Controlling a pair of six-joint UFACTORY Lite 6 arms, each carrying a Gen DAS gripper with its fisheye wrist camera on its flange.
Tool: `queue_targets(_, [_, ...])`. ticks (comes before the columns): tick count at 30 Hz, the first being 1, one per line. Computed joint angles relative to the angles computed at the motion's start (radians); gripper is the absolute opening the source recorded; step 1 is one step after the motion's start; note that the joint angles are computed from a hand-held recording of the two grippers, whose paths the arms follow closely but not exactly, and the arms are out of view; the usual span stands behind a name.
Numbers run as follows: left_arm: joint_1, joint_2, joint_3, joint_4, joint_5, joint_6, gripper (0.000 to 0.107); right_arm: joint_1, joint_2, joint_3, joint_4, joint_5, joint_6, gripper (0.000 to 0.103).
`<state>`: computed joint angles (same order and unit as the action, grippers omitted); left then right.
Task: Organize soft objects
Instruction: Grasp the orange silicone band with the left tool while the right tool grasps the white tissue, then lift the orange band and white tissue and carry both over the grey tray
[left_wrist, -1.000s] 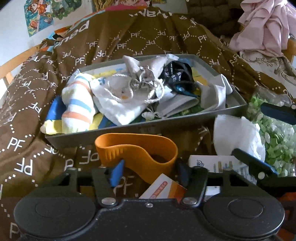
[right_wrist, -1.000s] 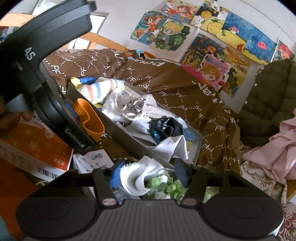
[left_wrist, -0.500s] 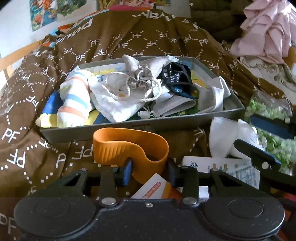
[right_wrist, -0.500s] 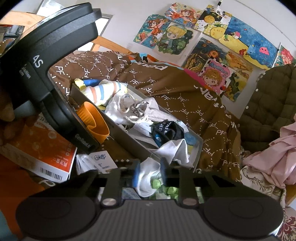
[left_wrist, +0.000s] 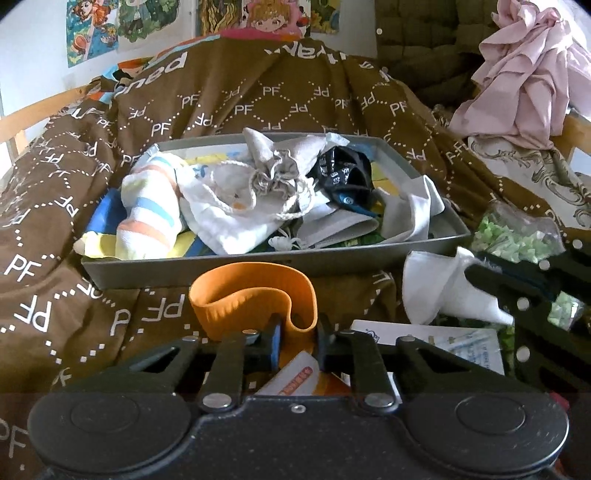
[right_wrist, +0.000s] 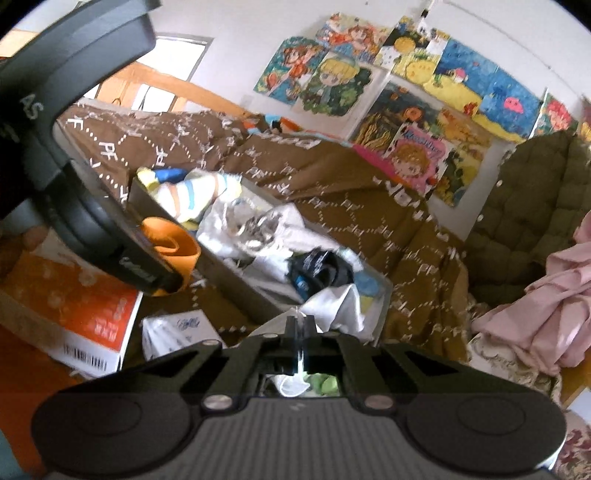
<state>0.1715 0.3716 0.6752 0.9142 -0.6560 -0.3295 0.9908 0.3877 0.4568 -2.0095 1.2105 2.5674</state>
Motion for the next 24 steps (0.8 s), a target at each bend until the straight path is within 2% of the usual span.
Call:
queue_targets(7, [0.099, -0.16, -0.09, 0.195, -0.039, -0.155, 0.017, 0.083, -0.065, -0.017, 0.095, 0.11, -0.093, 0.002])
queue_targets(14, [0.174, -0.489, -0.136, 0.587, -0.092, -0.45, 0.017, 0.143, -0.144, -0.037, 0.148, 0.193, -0.134, 0.002])
queue_targets(18, [0.21, -0.65, -0.104, 0.776, -0.17, -0.639, 0.017, 0.18, -0.194, -0.052, 0.179, 0.243, -0.151, 0.002])
queue_targets(24, [0.125, -0.748, 0.018, 0.908, -0.13, -0.764, 0.017, 0.182, -0.217, -0.07, 0.163, 0.294, -0.128, 0.002])
